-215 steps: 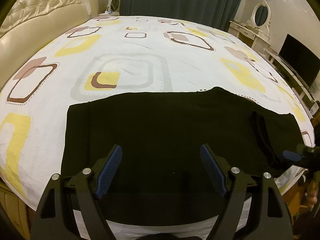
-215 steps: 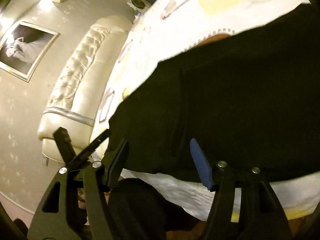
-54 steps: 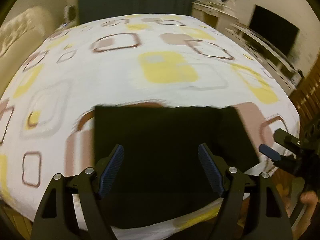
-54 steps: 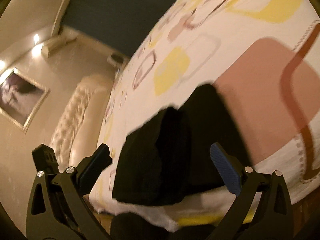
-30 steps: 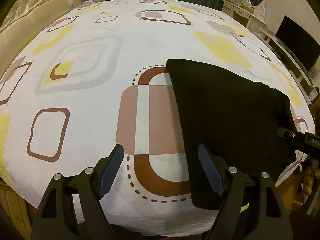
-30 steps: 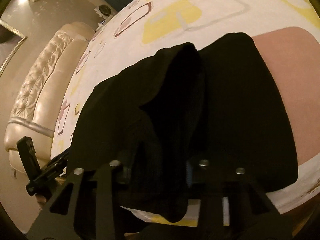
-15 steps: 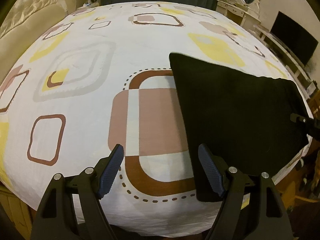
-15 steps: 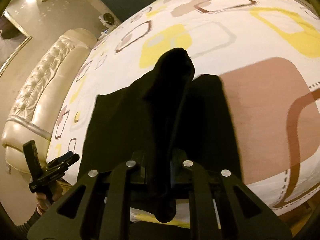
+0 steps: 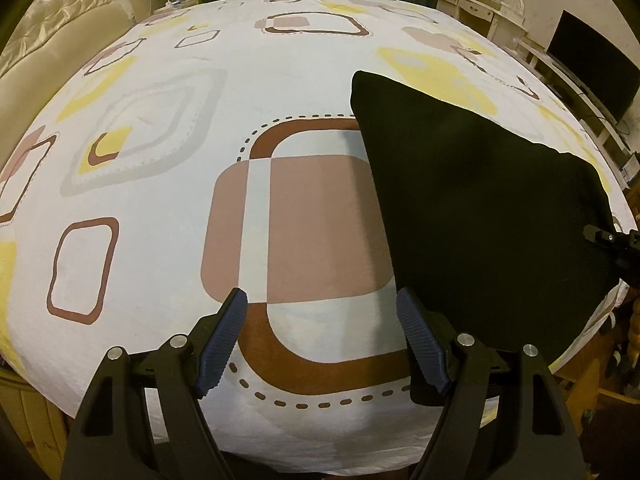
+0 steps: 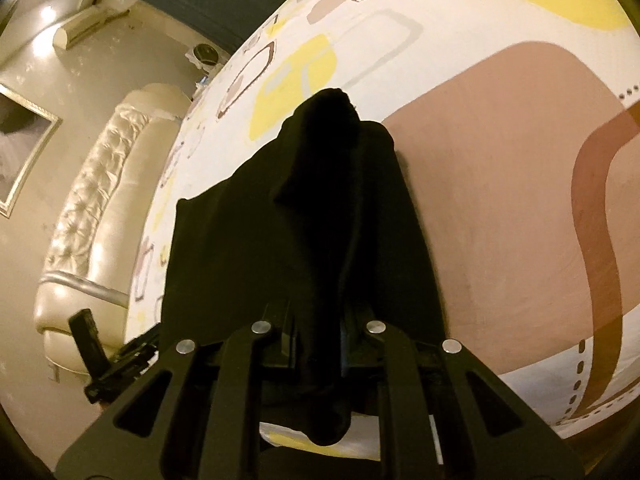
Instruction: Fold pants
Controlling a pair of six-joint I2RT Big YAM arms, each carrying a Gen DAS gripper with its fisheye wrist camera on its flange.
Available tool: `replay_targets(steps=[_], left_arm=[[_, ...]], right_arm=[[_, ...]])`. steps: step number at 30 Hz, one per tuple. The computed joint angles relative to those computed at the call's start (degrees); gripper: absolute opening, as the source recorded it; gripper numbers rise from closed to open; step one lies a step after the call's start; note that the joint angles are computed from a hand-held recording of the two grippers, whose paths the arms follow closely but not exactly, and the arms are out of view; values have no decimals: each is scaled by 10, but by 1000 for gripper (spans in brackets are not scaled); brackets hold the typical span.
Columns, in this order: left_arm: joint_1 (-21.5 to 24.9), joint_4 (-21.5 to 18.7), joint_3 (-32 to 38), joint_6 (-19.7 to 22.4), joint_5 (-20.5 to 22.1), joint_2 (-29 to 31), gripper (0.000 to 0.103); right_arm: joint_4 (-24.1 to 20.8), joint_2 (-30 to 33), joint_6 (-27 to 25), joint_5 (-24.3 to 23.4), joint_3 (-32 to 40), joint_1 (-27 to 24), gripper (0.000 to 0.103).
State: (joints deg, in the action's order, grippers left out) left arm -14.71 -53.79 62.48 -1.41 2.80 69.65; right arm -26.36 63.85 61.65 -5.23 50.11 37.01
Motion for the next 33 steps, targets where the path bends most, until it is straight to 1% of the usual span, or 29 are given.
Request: replay_targets(steps=[10, 20, 25, 33], left_arm=[[2, -1, -3, 5, -4, 1, 76], [4, -1, -5, 14, -8, 4, 76], [6, -4, -8, 22, -6, 3, 76], [10, -11, -8, 20, 1, 4, 76]], right_arm=[[41, -8, 31, -13, -23, -9, 13], [72, -24, 77, 1, -50, -5, 12], [54, -22, 81, 9, -41, -2, 12], [42, -37, 95, 29, -44, 6, 12]])
